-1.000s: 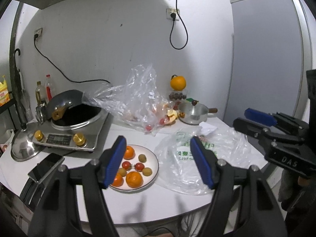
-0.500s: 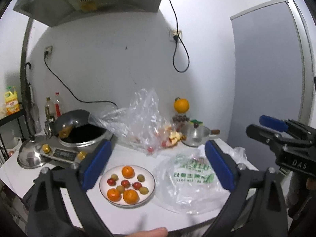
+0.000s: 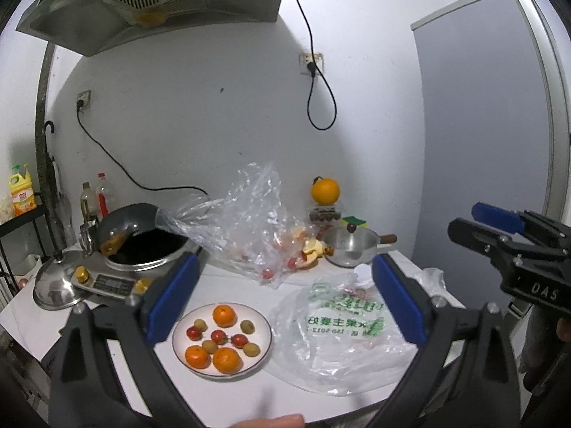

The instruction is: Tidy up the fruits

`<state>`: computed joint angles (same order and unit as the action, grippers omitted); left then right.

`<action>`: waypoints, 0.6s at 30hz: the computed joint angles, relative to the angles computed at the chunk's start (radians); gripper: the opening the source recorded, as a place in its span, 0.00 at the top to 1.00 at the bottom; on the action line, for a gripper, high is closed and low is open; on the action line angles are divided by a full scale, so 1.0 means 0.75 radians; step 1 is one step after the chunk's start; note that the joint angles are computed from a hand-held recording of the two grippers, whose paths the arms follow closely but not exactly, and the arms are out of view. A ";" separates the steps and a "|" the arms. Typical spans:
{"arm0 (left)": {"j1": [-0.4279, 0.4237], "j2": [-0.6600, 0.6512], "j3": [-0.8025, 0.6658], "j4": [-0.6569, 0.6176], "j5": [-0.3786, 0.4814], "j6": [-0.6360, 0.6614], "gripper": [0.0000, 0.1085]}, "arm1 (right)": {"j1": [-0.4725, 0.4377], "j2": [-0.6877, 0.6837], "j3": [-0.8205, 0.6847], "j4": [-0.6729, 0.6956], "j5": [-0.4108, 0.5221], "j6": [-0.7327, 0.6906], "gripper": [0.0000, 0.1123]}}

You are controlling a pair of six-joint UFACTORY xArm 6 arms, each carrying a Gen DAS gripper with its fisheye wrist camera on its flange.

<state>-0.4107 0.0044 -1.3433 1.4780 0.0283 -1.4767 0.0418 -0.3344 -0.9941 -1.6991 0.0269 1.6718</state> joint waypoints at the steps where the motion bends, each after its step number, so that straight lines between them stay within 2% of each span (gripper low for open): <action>1: -0.003 0.006 -0.004 -0.012 0.003 0.010 0.09 | -0.010 0.003 -0.003 -0.003 -0.010 0.002 0.45; 8: -0.018 0.030 -0.019 -0.082 0.015 0.089 0.09 | -0.049 0.015 -0.011 -0.025 -0.044 0.031 0.45; 18: -0.025 0.048 -0.037 -0.071 0.027 0.086 0.09 | -0.066 0.029 -0.023 -0.035 -0.069 0.036 0.45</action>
<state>-0.4292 0.0406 -1.3713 1.4246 0.0485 -1.4120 -0.0079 -0.3125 -1.0114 -1.7253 -0.0249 1.6990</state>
